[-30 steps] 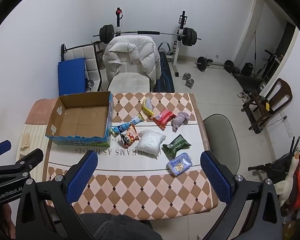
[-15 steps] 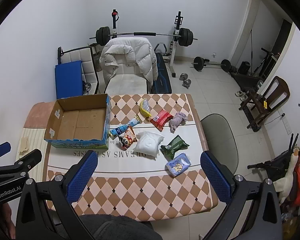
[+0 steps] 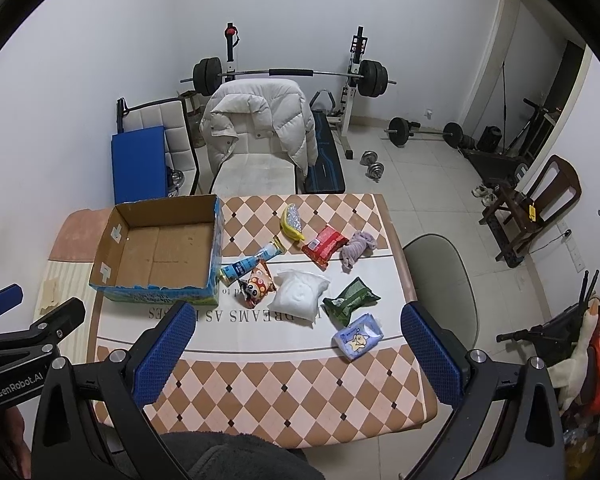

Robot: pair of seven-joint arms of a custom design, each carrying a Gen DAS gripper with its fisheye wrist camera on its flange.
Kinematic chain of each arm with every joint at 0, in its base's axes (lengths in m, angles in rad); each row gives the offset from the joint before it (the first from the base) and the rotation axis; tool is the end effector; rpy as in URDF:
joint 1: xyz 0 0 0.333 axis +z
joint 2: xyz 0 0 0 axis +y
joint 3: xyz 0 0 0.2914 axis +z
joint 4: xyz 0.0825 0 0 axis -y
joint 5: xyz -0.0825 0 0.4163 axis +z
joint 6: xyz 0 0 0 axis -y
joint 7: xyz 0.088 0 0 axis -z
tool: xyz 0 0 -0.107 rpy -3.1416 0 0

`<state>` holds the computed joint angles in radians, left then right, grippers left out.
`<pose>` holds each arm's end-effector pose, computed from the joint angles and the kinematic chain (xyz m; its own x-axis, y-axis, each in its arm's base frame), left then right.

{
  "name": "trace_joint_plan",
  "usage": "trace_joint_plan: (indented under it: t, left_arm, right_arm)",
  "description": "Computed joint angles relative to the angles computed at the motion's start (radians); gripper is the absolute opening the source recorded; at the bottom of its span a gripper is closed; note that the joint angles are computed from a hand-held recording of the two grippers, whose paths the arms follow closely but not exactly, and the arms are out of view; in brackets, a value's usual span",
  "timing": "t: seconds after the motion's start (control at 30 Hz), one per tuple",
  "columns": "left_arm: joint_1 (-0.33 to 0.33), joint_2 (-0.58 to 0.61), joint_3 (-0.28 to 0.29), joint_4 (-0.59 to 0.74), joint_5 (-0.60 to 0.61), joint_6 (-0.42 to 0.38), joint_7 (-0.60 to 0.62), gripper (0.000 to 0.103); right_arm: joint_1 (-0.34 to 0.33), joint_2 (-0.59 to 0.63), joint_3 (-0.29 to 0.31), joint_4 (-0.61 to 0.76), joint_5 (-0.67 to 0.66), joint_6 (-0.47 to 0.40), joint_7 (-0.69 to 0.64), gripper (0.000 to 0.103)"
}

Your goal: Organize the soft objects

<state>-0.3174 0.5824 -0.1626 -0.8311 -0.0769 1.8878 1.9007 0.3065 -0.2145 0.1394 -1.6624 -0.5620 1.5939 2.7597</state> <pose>0.6857 -0.3114 0.6268 -0.6870 -0.7266 0.0073 -0.6376 0.5979 -0.4858 0.4920 0.1831 0.6916 -0.7127 -0.6972 0.0769 -0.6069 0.5580 -0.5659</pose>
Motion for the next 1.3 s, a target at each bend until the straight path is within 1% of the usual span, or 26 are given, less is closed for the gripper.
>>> trace_joint_plan:
  t: [0.17,0.27,0.33,0.4,0.5,0.6,0.7,0.9,0.93,1.07,1.3]
  left_arm:
    - [-0.004,0.017,0.0,0.031,0.0,-0.005,-0.008,0.103]
    - [-0.006,0.024,0.001,0.044,0.003,-0.01,-0.008,0.103]
    - [-0.008,0.035,0.001,0.065,0.004,-0.012,-0.012,0.103]
    - [-0.009,0.043,0.001,0.082,0.004,-0.015,-0.015,0.103]
    - [0.003,-0.014,-0.002,-0.012,-0.008,0.028,-0.009,0.103]
    - [0.002,-0.013,-0.002,-0.009,-0.006,0.026,-0.01,0.103]
    - [0.001,-0.016,-0.002,-0.014,-0.005,0.031,-0.011,0.103]
    - [0.0,0.003,-0.002,0.019,-0.004,0.013,-0.013,0.103]
    - [-0.001,0.004,-0.002,0.022,-0.004,0.013,-0.013,0.103]
    - [-0.001,-0.003,-0.001,0.009,-0.003,0.021,-0.011,0.103]
    - [0.0,-0.015,-0.001,-0.012,-0.003,0.029,-0.014,0.103]
  right_arm:
    - [-0.003,0.006,-0.002,0.012,-0.008,-0.001,-0.005,0.103]
    - [-0.009,0.031,-0.01,0.062,-0.007,-0.012,-0.031,0.103]
    - [-0.007,0.023,-0.008,0.049,-0.009,-0.008,-0.025,0.103]
    - [-0.012,0.044,-0.012,0.082,-0.014,-0.011,-0.041,0.103]
    - [-0.014,0.055,-0.017,0.103,-0.015,-0.007,-0.053,0.103]
    - [-0.018,0.078,-0.022,0.135,-0.016,-0.008,-0.069,0.103]
    - [-0.017,0.07,-0.022,0.122,-0.02,-0.003,-0.061,0.103]
    - [-0.013,0.055,-0.017,0.1,-0.021,-0.001,-0.051,0.103]
    - [-0.016,0.069,-0.02,0.12,-0.024,-0.002,-0.059,0.103]
    - [-0.014,0.052,-0.016,0.092,-0.026,0.007,-0.045,0.103]
    - [-0.014,0.05,-0.015,0.089,-0.026,0.007,-0.043,0.103]
